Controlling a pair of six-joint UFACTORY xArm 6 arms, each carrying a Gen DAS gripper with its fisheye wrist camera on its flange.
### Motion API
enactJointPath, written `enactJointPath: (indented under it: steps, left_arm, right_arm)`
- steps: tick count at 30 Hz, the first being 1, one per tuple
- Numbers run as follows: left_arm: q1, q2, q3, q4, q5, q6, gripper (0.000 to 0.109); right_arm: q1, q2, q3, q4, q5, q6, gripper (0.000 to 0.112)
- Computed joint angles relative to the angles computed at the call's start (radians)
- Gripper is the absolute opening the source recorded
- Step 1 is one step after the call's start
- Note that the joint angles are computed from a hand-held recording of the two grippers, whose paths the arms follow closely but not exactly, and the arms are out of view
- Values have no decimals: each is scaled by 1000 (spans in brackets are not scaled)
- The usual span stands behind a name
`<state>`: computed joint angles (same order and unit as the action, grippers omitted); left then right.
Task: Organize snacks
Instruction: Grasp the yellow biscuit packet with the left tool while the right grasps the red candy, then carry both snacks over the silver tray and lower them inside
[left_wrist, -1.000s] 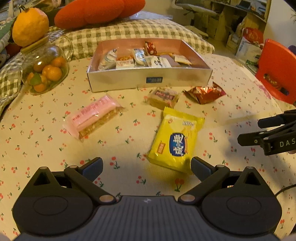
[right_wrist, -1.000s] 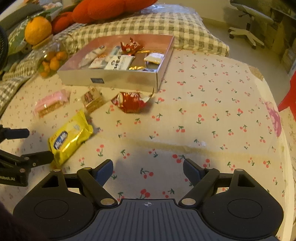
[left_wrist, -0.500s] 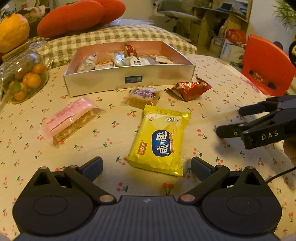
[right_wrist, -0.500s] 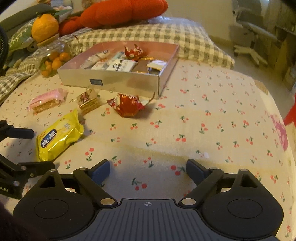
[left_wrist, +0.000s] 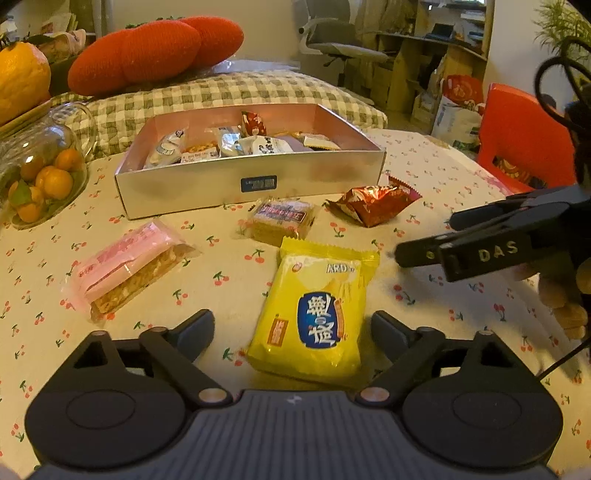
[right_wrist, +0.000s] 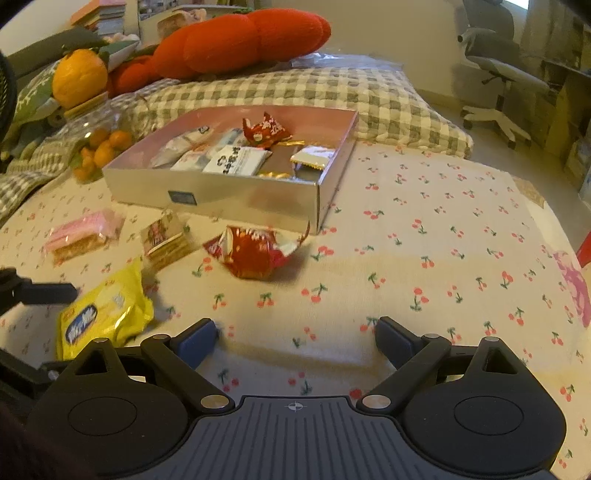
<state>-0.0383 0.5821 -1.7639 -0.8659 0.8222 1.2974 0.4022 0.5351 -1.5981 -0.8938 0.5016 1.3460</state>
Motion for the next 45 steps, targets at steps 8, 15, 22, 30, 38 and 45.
enactJointPath:
  steps: [8, 15, 22, 30, 38, 45]
  left_arm:
    - [-3, 22, -38, 2, 20, -2, 74]
    - [-5, 41, -76, 30, 25, -60, 52]
    - [-1, 66, -125, 62, 44, -143, 48]
    - [0, 92, -171, 100, 41, -223, 47]
    - [2, 107, -199, 129, 37, -280, 47]
    - [4, 122, -226, 147, 42, -310, 47]
  right_arm:
    - [-8, 82, -120, 25, 23, -16, 95]
    - [-7, 145, -220, 24, 47, -16, 95]
    - [-12, 172, -270, 7, 54, 20, 92]
    - [-12, 166, -264, -12, 40, 28, 77]
    - [-17, 152, -250, -10, 5, 27, 51]
    - [-13, 140, -240, 13, -1, 2, 44]
